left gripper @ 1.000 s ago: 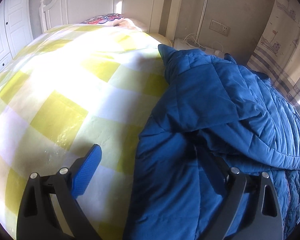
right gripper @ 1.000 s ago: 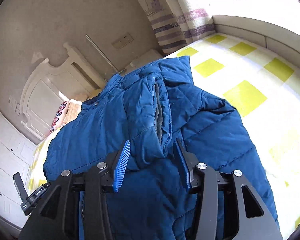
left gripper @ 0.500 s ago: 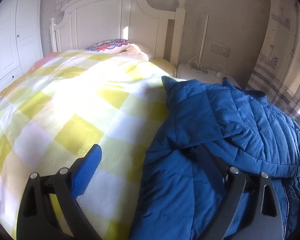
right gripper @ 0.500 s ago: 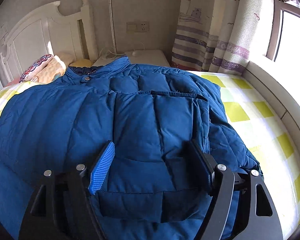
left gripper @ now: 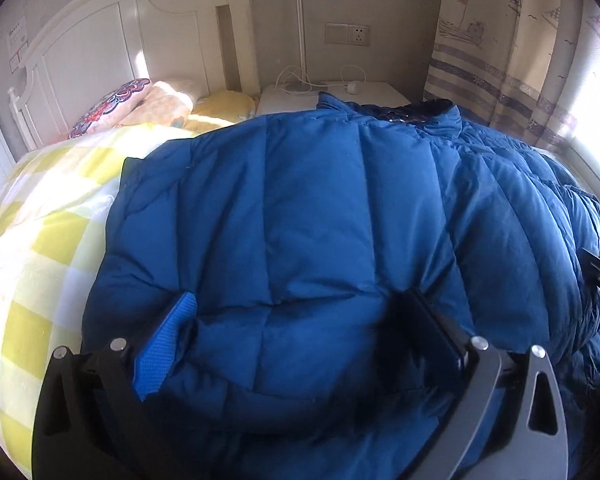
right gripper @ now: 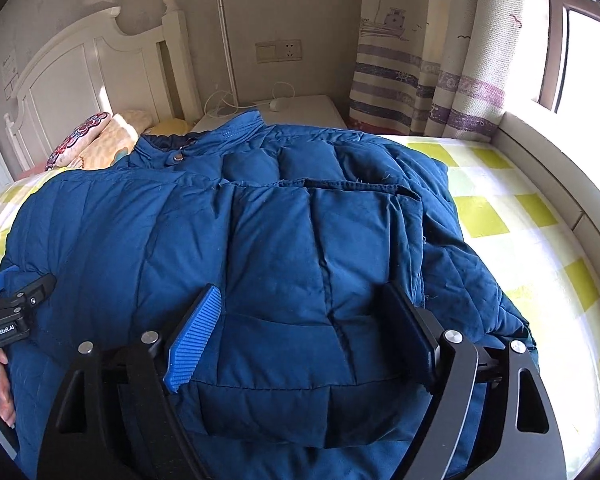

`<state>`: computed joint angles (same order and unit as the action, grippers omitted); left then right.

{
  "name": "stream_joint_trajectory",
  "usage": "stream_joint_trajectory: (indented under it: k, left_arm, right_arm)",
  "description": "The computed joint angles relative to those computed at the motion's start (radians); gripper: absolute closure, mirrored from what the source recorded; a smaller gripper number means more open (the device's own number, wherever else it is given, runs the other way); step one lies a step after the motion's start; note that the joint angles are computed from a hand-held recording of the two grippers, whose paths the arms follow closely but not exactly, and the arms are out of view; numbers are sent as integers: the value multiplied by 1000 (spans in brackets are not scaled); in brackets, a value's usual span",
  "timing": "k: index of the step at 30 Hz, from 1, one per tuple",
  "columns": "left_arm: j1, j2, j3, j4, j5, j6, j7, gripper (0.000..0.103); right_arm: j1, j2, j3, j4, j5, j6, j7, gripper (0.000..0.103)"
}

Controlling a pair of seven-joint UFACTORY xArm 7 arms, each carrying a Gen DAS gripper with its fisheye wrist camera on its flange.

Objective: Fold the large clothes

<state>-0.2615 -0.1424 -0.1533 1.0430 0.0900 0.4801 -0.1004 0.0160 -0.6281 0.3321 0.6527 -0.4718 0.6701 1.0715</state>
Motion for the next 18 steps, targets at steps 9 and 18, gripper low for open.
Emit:
stream_joint_trajectory:
  k: [9,18]
  left_arm:
    - [7,197,20,364,-18,111,14,3]
    - [-28,311,71,441,8,160,-51,3]
  right_arm:
    - [8,8,-10,3,-1,-1,-4,20]
    - [8,1,-15,-8,16,-28,-14,19]
